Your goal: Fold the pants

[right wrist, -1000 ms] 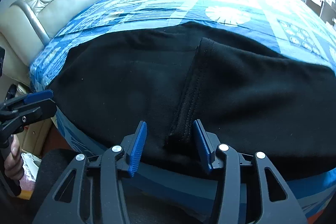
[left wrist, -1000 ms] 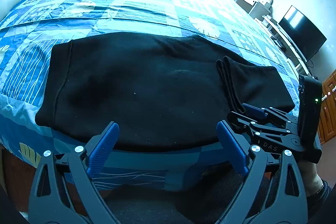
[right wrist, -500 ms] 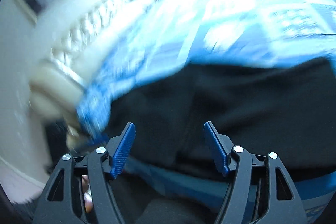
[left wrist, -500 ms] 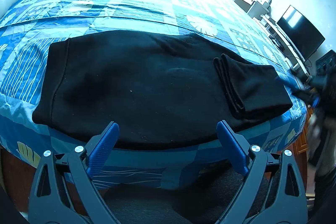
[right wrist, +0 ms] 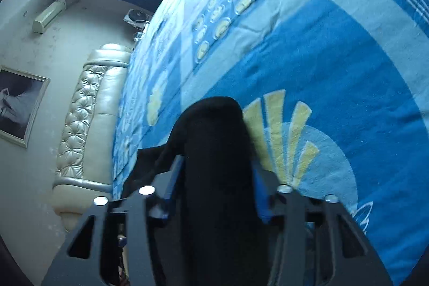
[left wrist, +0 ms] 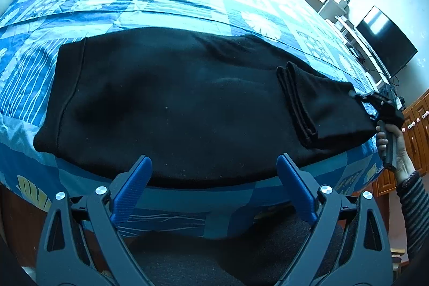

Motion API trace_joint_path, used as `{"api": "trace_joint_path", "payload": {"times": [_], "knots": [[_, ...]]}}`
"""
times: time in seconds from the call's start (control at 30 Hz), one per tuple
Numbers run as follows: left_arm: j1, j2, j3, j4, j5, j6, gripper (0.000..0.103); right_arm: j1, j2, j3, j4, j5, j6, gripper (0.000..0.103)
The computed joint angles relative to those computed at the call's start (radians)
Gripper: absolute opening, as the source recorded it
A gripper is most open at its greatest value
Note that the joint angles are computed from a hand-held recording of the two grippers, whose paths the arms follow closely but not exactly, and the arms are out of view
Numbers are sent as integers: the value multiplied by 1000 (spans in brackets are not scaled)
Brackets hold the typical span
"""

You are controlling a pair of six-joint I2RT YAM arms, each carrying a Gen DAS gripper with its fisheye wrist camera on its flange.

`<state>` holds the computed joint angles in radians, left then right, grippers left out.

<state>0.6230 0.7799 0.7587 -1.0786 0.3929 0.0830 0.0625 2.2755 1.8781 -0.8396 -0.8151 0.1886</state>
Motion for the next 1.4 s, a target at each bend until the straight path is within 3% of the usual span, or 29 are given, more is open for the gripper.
{"api": "trace_joint_path", "payload": {"times": [0.2,0.33,0.57,0.73,0.8,0.9,1.0,1.17,1.27,1.4], "knots": [[-9,-7,-2,-2,1,-5,94,-13,-6,-36,39,-39,23,28],[-2,-11,1,-13,2,-1,94,-40,-28,-68,45,-103,37,38],[23,-10,10,-20,20,13,94,-136,-198,-342,51,-214,-74,49],[-3,-19,8,-19,9,-3,94,-186,-218,-415,19,-255,-128,50],[-16,-24,6,-19,0,-9,94,-179,-227,-440,56,-232,-107,46],[-26,-30,8,-19,-6,-16,94,-169,-242,-459,80,-160,-104,33],[-38,-34,5,-14,-16,-18,94,-152,-284,-526,165,-127,-78,29],[-37,-24,-2,-4,-23,-14,94,-150,-325,-588,241,-125,-39,30],[-25,-29,2,-10,-20,-6,94,-173,-340,-600,241,-166,2,38],[7,-34,10,-14,-1,12,94,-180,-501,-645,352,50,103,40]]}}
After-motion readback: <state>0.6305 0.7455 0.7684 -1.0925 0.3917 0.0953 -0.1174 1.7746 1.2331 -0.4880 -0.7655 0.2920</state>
